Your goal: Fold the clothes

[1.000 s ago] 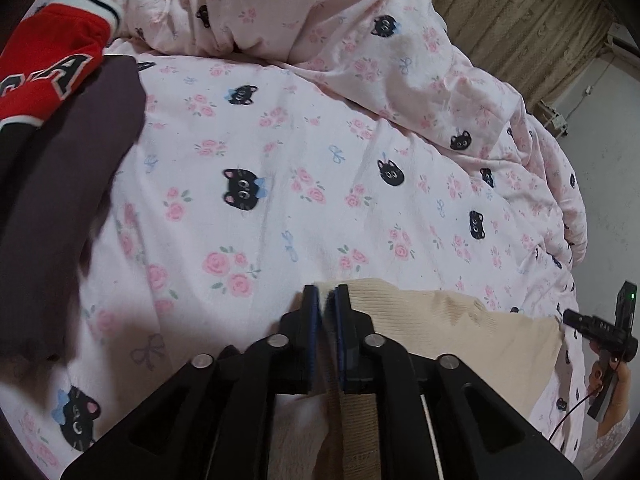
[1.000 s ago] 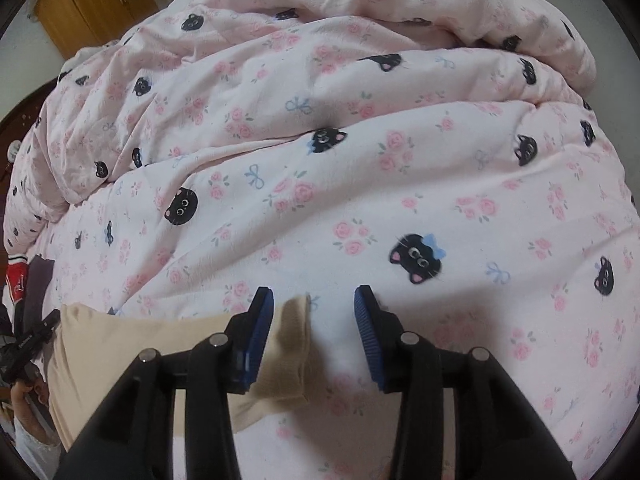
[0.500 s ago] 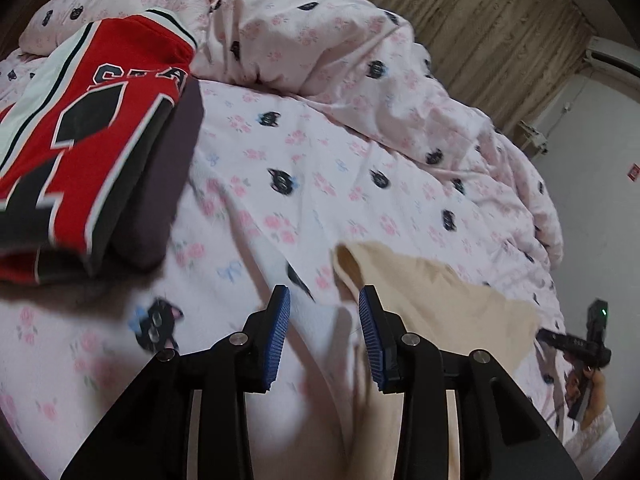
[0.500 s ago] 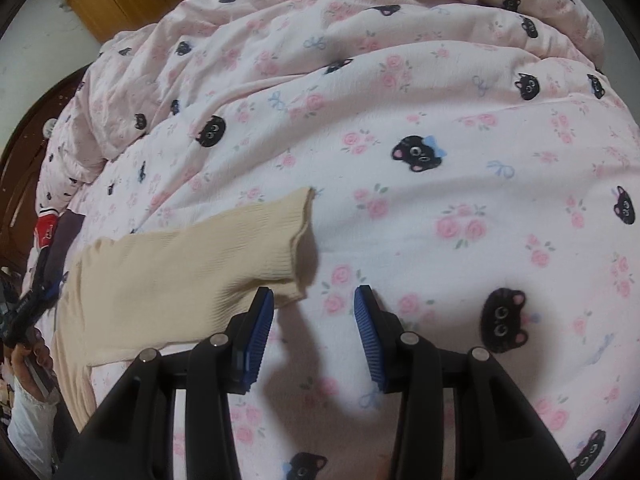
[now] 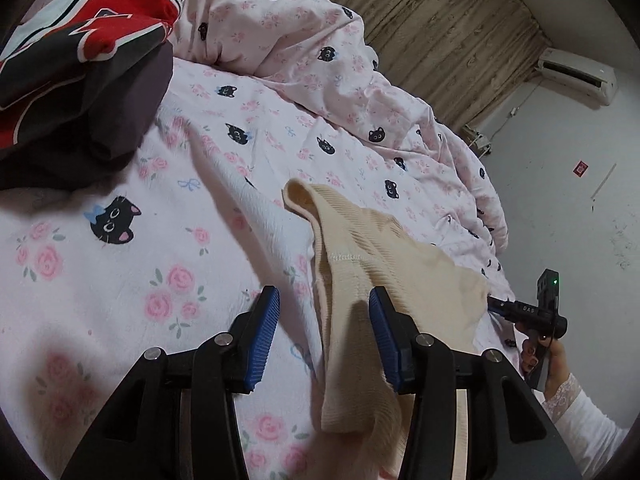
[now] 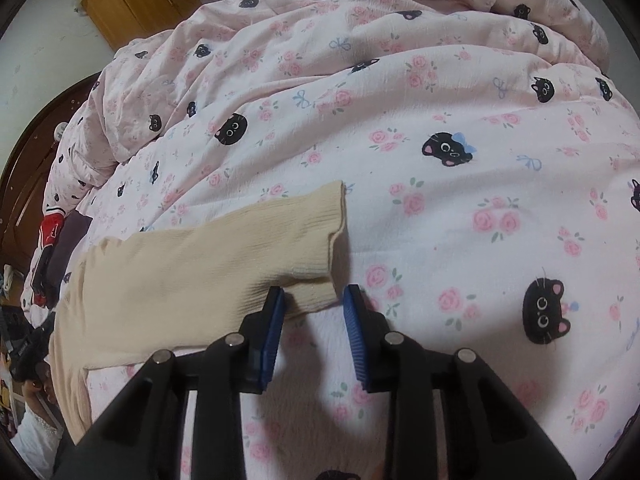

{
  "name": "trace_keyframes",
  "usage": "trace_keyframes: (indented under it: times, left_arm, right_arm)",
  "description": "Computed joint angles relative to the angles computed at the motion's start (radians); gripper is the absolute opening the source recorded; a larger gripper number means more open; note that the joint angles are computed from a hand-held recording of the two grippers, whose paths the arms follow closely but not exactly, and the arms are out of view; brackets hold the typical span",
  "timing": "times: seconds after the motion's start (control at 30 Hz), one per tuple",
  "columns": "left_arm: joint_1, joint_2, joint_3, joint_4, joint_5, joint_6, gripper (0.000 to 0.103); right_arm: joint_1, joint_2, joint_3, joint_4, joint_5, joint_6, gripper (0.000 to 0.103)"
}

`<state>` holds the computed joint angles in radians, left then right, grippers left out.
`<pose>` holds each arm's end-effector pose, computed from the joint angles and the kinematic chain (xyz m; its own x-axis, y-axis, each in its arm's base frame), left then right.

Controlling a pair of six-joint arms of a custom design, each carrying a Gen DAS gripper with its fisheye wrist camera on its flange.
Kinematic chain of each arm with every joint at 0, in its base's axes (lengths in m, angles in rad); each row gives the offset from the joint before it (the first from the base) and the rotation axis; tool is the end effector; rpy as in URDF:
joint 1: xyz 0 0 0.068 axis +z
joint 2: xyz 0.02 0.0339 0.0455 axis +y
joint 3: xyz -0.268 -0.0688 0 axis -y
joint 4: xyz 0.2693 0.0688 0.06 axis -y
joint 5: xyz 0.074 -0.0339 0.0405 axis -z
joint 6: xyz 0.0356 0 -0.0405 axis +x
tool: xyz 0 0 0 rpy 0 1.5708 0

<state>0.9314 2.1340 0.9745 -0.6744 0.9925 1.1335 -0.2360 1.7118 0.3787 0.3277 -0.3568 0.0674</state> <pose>0.2038 0.2241 0.0270 -0.7591 -0.1910 -0.6223 0.2812 0.7660 -0.5780 0.2332 -0.0433 0.0406 -0.8166 0.2613 -0.5147 0.0924 0.9393 0.3303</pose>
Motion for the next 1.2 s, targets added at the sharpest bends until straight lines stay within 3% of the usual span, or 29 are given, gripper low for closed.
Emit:
trace_keyframes:
  times: [0.17,0.37,0.53,0.87,1.0,1.2]
  left_arm:
    - [-0.020,-0.038,-0.074,0.134,-0.018,-0.047,0.043]
    - [-0.021,-0.031,-0.079,0.152,-0.013,-0.051,0.043]
    - [-0.021,-0.029,-0.080,0.154,-0.011,-0.055,0.043]
    - [-0.021,-0.017,-0.071,0.143,-0.004,-0.051,0.043]
    - [-0.022,-0.017,-0.073,0.148,-0.003,-0.053,0.043]
    - [-0.020,-0.016,-0.076,0.151,-0.002,-0.049,0.043]
  right_arm:
    - [-0.006,-0.001,-0.004,0.023,-0.013,0.005,0.028]
    - [-0.013,0.022,-0.003,0.045,-0.033,0.022,0.015]
    - [-0.031,-0.047,-0.037,0.015,-0.050,0.026,0.010]
    - [-0.065,-0.255,-0.113,-0.147,-0.030,0.030,0.009]
    - [-0.050,-0.263,-0.125,-0.175,0.008,0.042,0.009]
    - [-0.006,-0.200,-0.124,-0.111,0.099,0.068,0.009]
